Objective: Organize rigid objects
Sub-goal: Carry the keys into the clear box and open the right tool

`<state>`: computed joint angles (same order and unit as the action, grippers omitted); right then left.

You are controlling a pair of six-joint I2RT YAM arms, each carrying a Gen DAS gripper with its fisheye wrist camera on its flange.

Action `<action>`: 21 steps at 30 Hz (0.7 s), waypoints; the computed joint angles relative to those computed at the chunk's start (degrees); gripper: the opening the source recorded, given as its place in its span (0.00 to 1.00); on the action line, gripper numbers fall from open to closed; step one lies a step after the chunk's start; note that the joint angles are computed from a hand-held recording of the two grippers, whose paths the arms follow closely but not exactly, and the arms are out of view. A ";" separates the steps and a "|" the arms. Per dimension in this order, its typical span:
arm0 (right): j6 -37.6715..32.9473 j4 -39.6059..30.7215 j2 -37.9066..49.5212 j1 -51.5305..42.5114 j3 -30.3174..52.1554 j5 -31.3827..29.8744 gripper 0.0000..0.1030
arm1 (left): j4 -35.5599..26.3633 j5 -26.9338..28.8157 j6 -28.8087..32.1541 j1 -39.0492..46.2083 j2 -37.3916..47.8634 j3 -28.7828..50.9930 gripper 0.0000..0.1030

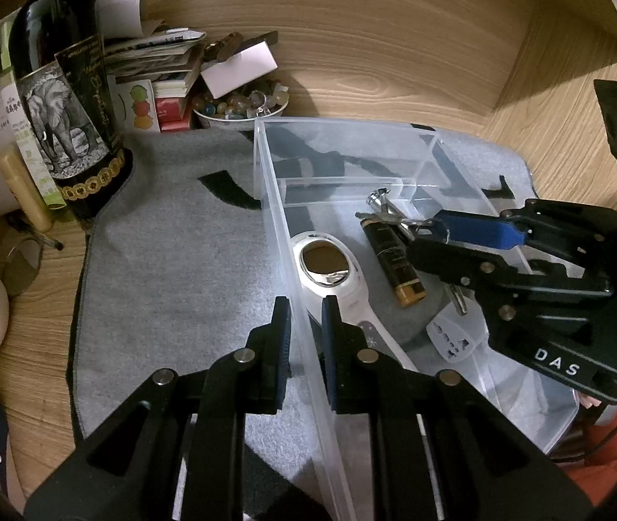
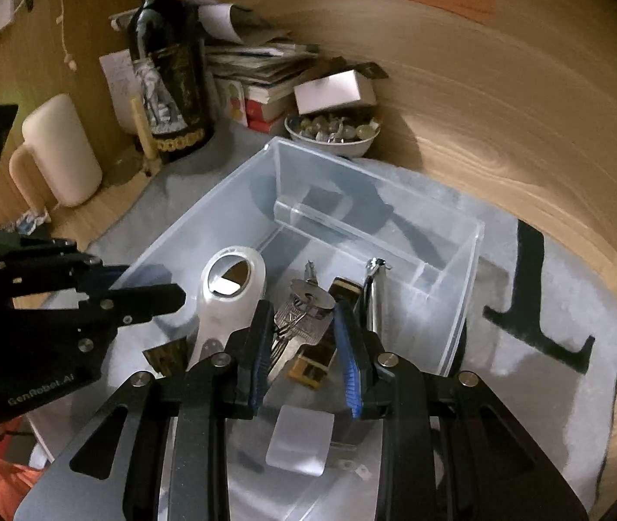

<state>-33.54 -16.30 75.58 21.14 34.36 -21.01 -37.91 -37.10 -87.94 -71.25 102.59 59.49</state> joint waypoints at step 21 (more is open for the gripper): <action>-1.40 -4.46 -8.27 -16.72 1.97 -9.42 0.46 | -0.51 0.20 0.46 0.34 0.12 0.26 0.12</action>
<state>-34.94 -20.76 67.30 4.42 36.33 -30.43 -38.42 -36.90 -87.48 -70.91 102.71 59.75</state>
